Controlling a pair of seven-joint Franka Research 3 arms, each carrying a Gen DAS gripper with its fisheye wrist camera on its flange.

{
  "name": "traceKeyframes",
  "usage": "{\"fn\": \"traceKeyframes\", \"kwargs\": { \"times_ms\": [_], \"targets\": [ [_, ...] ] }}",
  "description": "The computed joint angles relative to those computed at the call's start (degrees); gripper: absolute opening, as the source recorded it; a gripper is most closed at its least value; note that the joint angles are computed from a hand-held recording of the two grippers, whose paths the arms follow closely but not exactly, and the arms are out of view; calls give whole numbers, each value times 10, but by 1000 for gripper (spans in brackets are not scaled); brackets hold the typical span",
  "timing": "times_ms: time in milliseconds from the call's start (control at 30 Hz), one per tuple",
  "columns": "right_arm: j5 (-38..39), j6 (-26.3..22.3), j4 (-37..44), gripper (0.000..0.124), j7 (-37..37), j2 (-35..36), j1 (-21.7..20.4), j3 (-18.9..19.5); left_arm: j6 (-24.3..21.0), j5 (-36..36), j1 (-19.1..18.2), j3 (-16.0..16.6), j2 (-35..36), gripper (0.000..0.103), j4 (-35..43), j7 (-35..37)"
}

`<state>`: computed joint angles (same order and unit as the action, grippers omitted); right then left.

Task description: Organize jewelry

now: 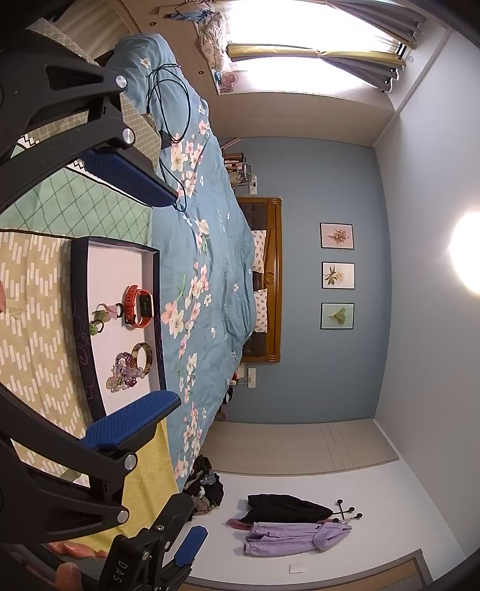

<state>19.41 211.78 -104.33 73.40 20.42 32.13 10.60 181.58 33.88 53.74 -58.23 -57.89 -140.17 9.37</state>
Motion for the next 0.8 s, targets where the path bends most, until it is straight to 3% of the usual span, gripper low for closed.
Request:
{"fn": "traceKeyframes", "kwargs": {
  "times_ms": [800],
  "targets": [
    [-8, -8, -1, 96, 6, -3, -3, 0, -4, 2, -2, -1, 6, 98, 2, -1]
  ]
}}
